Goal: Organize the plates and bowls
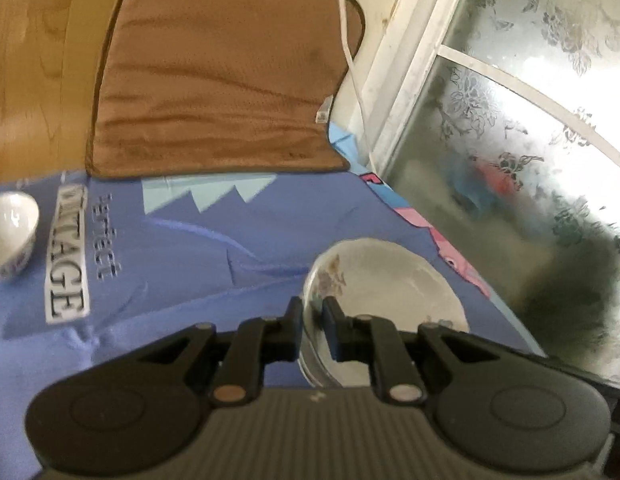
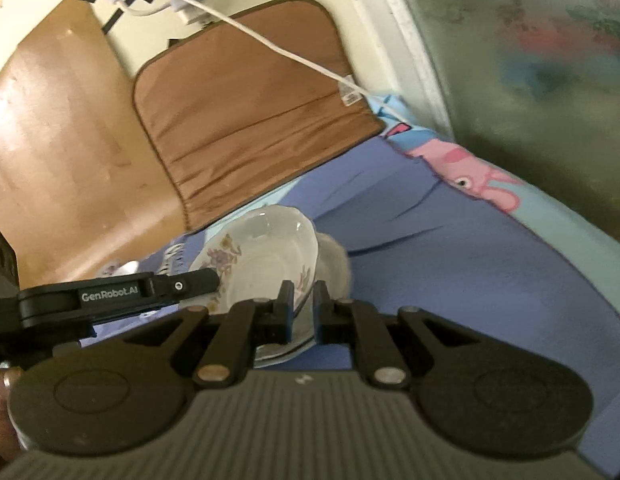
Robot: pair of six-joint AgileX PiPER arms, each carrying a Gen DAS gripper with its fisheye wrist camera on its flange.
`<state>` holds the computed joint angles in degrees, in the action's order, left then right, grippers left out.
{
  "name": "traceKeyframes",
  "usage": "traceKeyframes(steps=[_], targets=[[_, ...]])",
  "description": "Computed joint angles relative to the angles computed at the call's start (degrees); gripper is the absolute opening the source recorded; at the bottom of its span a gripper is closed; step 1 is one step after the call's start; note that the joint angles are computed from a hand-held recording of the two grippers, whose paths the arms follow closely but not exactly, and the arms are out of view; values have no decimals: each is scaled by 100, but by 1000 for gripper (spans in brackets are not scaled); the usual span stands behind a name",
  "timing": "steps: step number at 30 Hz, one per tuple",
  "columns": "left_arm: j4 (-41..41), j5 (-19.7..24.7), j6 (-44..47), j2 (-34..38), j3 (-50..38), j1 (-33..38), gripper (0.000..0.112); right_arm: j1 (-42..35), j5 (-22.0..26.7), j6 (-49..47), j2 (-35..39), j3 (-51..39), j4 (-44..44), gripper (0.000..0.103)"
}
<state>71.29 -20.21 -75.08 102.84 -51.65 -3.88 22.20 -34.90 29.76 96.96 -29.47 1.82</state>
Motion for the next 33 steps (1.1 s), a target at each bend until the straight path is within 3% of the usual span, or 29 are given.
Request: traceKeyframes(steps=[3,5,7,11,15,18,21,24,28,33], targets=[[-127,131,171,-27,-22,-95,13,182,-147,-474,110,-35,626,16],[-551,124,671,-182,123,-75,13,334,-378,-950,164,10,1295,25],[-1162,37,1373,-402,360,21,13,480,-617,-1183,154,98,1774,25],[-1134,-480,1579,-800,816,727,13,668,-981,-1137,38,261,1982,25],[-1391,-1010,2523,-1155,1460,1771,14,1021,-841,-1342,-77,49,1992,25],[-1200,-1331,2836,-1164,1721,2822,15,1332,-497,-1467,-24,-328,1863,25],[-576,-1620,2464,-906,1611,4047,15,1574,15,-1399,214,-886,1558,25],[-112,-1623,1977,-524,1217,4959,15,1697,585,-638,568,-1528,658,25],[284,-1698,1362,7,624,5767,15,1878,1244,426,1098,-2463,-471,25],[365,-1771,1143,515,375,6093,15,1883,2157,1538,1720,-3744,-1360,25]])
